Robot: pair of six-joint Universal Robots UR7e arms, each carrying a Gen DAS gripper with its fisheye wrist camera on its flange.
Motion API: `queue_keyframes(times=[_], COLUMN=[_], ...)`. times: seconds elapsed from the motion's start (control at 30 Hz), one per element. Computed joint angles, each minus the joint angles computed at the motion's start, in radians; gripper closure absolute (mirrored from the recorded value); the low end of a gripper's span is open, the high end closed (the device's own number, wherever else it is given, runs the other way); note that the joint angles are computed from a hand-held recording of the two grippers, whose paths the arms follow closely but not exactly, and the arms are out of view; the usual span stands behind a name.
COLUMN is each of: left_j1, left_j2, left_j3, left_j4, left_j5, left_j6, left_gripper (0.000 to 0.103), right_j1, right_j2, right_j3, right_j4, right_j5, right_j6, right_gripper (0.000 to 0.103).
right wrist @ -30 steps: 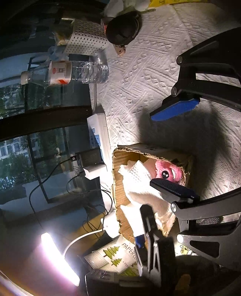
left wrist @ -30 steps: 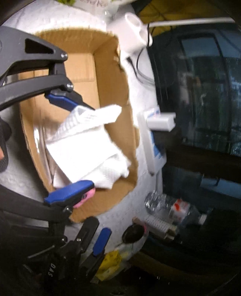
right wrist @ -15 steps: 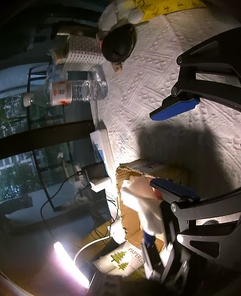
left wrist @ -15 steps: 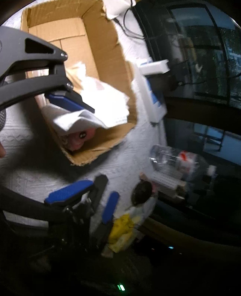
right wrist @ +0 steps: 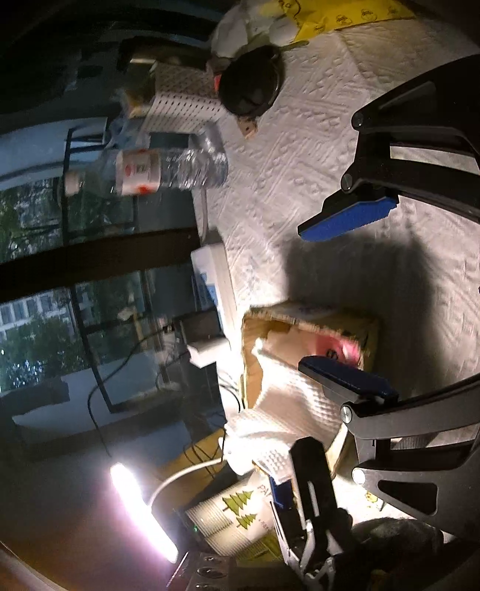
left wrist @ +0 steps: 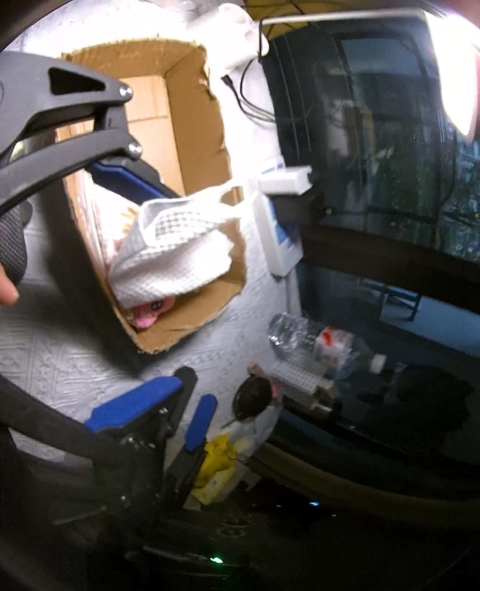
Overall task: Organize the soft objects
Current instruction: 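Withdraw both tools from the box and move toward the items on the table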
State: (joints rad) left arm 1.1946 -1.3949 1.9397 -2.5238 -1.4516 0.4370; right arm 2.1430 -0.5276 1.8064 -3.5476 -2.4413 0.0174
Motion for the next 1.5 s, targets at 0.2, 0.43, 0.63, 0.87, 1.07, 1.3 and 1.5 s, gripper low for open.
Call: queue_keyframes(times=[0.2, 0.43, 0.63, 0.87, 1.07, 1.3, 1.5], left_j1=[0.068, 0.115, 0.14, 0.144, 0.131, 0.122, 0.117], left_j2=[0.015, 0.041, 0.049, 0.049, 0.04, 0.026, 0.004], left_j3=[-0.069, -0.114, -0.137, -0.141, -0.125, -0.107, -0.093], left_j4=[0.073, 0.111, 0.122, 0.133, 0.102, 0.036, 0.016], left_j5=[-0.093, -0.114, -0.144, -0.161, -0.122, -0.034, -0.002], left_j6=[-0.038, -0.069, -0.072, -0.059, -0.045, -0.041, -0.037], left_gripper=[0.013, 0.013, 0.013, 0.013, 0.012, 0.012, 0.012], right_j1=[0.01, 0.009, -0.008, -0.029, -0.017, -0.012, -0.009], right_j2=[0.045, 0.085, 0.123, 0.138, 0.13, 0.103, 0.106], right_j3=[-0.069, -0.134, -0.201, -0.229, -0.214, -0.194, -0.185], right_j4=[0.081, 0.156, 0.211, 0.261, 0.21, 0.199, 0.26], right_j5=[0.042, 0.094, 0.153, 0.192, 0.145, 0.032, -0.028], right_j6=[-0.001, -0.016, -0.042, -0.036, -0.051, -0.046, -0.002], right_gripper=[0.035, 0.035, 0.035, 0.094, 0.1, 0.1, 0.1])
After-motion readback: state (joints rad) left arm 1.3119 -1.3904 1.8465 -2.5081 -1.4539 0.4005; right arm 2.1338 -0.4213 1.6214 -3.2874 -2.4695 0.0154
